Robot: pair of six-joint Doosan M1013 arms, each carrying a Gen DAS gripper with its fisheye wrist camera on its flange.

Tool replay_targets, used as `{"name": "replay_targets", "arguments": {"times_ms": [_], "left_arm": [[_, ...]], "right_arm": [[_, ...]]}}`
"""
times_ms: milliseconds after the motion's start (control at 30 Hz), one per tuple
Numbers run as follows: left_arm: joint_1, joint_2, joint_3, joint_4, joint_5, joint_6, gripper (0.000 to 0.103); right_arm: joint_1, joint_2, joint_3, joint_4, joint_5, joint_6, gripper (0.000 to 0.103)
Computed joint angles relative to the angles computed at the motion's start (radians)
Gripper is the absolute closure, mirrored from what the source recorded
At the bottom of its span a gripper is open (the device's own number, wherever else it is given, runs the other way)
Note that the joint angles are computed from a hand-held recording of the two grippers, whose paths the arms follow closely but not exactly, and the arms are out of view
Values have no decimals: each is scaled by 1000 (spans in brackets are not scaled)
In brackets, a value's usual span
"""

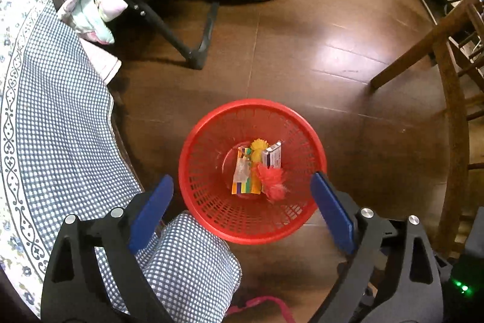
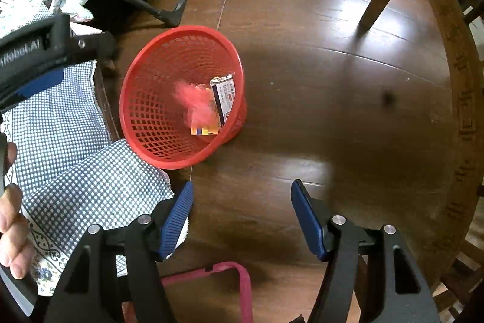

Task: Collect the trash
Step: 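Open both grippers to drop the red net and white box into the basket, then move both tools back over the bed toward the remaining trash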

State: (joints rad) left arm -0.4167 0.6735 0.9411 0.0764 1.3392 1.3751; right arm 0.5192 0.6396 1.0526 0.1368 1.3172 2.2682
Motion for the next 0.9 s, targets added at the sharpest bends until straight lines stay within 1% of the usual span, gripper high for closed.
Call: {"name": "replay_targets", "arguments": {"times_ms": [233, 367, 500, 600, 667, 700, 800, 867, 900], "left_arm": [[-4, -8, -9, 2, 3, 4, 13], [6, -32, -37, -22, -41, -28, 13], [26, -81, -60, -52, -116, -86, 13], [43, -128, -58, -62, -179, -135, 13], [50, -164, -45, -46, -217, -168, 10], [53, -179, -39, -38, -229, -179, 10], [65, -225, -23, -7, -247, -216, 10], [86, -255, -15, -12, -246, -241, 9], [104, -276, -6, -23, -249, -255, 9]], "right_arm": [[5, 3, -22, -22, 36, 13, 37], [10, 9, -45, -27, 65, 7, 37], [22, 20, -99, -49, 87, -5, 37], [36, 27, -152, -73, 80, -16, 37], [52, 28, -194, -92, 72, -31, 36], [57, 27, -208, -99, 69, -39, 33], [83, 22, -260, -128, 49, -74, 28], [101, 20, -298, -154, 40, -101, 25], [108, 21, -315, -165, 42, -108, 23]]}}
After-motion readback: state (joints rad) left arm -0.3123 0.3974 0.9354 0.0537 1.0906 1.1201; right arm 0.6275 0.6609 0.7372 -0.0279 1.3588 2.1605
